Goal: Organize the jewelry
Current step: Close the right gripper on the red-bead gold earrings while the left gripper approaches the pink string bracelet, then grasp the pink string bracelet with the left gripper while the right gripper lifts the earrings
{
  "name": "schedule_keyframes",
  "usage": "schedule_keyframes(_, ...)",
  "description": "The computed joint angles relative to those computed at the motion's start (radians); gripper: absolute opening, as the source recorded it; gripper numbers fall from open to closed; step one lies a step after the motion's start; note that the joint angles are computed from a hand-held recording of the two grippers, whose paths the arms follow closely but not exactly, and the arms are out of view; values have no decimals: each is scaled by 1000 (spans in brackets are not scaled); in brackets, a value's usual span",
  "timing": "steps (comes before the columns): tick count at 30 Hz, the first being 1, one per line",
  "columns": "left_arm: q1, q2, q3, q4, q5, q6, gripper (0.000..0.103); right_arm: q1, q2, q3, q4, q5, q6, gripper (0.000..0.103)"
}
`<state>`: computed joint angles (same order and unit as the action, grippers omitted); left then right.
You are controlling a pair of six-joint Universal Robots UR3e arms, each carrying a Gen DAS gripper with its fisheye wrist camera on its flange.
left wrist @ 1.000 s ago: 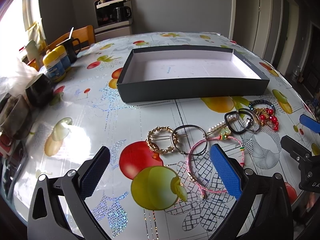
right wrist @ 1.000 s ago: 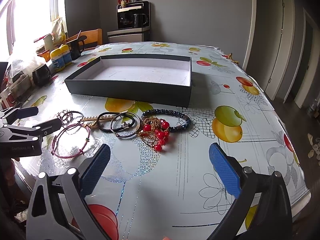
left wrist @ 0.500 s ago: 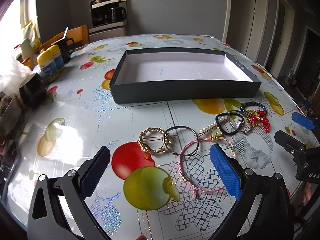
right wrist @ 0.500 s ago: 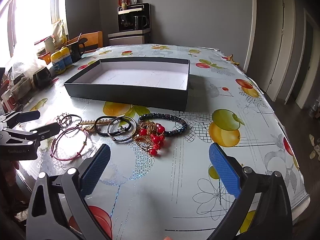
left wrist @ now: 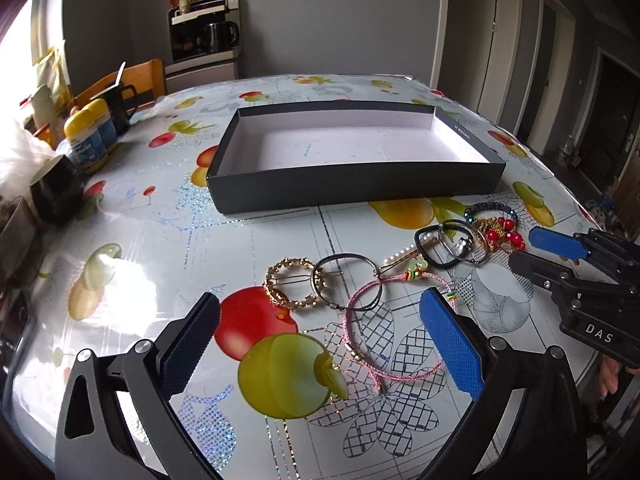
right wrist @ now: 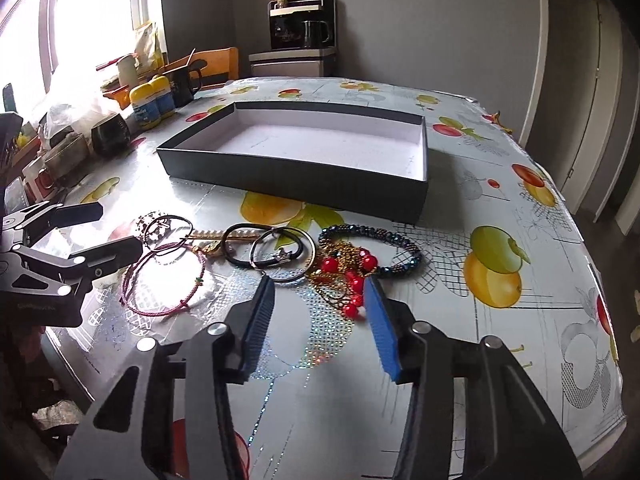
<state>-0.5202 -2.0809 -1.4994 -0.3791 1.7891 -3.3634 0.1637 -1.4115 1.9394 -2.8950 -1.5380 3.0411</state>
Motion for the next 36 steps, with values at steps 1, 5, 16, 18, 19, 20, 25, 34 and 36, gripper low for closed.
schedule_keyframes(1, 1, 1, 0, -3, -2, 1, 101, 10, 13, -14, 10, -12, -9, 38)
schedule_keyframes(5, 1, 2, -1, -4, -2, 4, 101, 31, 55, -62, 34, -57, -16, 38)
schedule_keyframes(16, 8, 8, -5, -16, -23, 34, 101, 39, 72, -92, 42, -108, -41, 8)
schedule_keyframes(18, 10, 11, -6, -15, -29, 39, 100, 29, 55, -82, 34, -88, -42, 5)
schedule_keyframes(19, 13, 13, -8, -15, -36, 42, 100, 22, 45, -80, 30, -74, -40, 2)
schedule_keyframes(20, 17, 15, -8, -17, -45, 43, 100, 9, 29, -70, 24, -51, -37, 1)
schedule_keyframes(25, 37, 24, -12, -37, -93, 61, 98, -33, -15, -71, 29, 16, -31, 0)
schedule_keyframes(34, 83, 31, -5, -78, -195, 132, 95, -91, -94, -82, 40, 123, -7, 0)
schedule_keyframes(36, 91, 36, -4, -82, -210, 147, 91, -100, -113, -87, 45, 146, -1, 0)
